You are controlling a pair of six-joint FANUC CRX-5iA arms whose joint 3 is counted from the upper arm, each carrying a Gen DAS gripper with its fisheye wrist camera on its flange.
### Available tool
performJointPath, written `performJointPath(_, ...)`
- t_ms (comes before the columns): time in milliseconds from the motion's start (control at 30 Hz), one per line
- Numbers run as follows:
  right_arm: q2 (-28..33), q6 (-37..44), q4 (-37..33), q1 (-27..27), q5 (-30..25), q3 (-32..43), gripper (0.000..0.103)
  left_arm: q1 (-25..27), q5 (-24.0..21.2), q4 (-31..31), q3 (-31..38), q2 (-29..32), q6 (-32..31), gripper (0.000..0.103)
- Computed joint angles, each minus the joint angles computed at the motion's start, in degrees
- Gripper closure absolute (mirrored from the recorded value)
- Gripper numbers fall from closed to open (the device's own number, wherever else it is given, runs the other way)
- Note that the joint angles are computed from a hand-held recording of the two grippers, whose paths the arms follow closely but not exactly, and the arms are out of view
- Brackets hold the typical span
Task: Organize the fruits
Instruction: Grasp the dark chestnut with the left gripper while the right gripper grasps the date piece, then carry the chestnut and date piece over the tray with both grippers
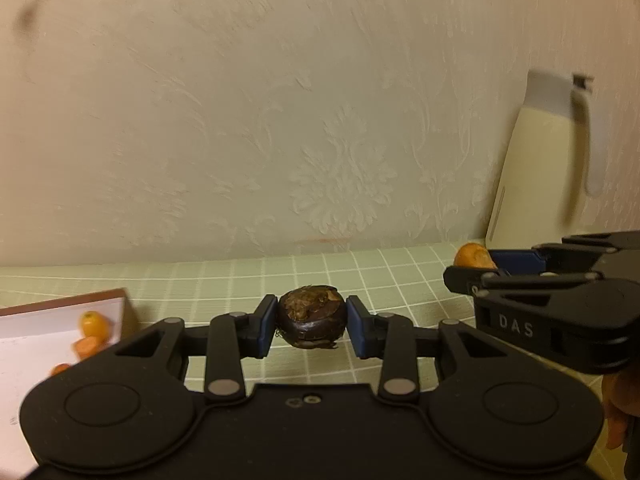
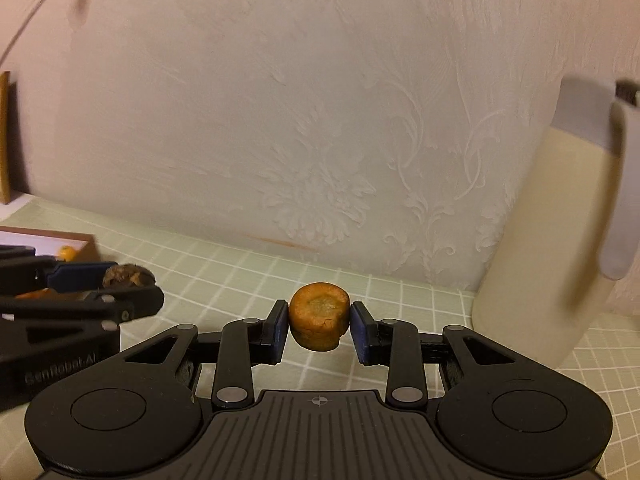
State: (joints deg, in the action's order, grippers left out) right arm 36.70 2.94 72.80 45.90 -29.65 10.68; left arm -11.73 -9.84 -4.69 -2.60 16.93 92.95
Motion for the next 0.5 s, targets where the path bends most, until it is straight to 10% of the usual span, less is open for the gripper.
performJointPath(500, -9.9, -9.6, 11.3, 5.2, 0.9, -11.5, 0.069, 2.0, -0.9, -11.0, -13.6, -17.2, 10.5, 0.076)
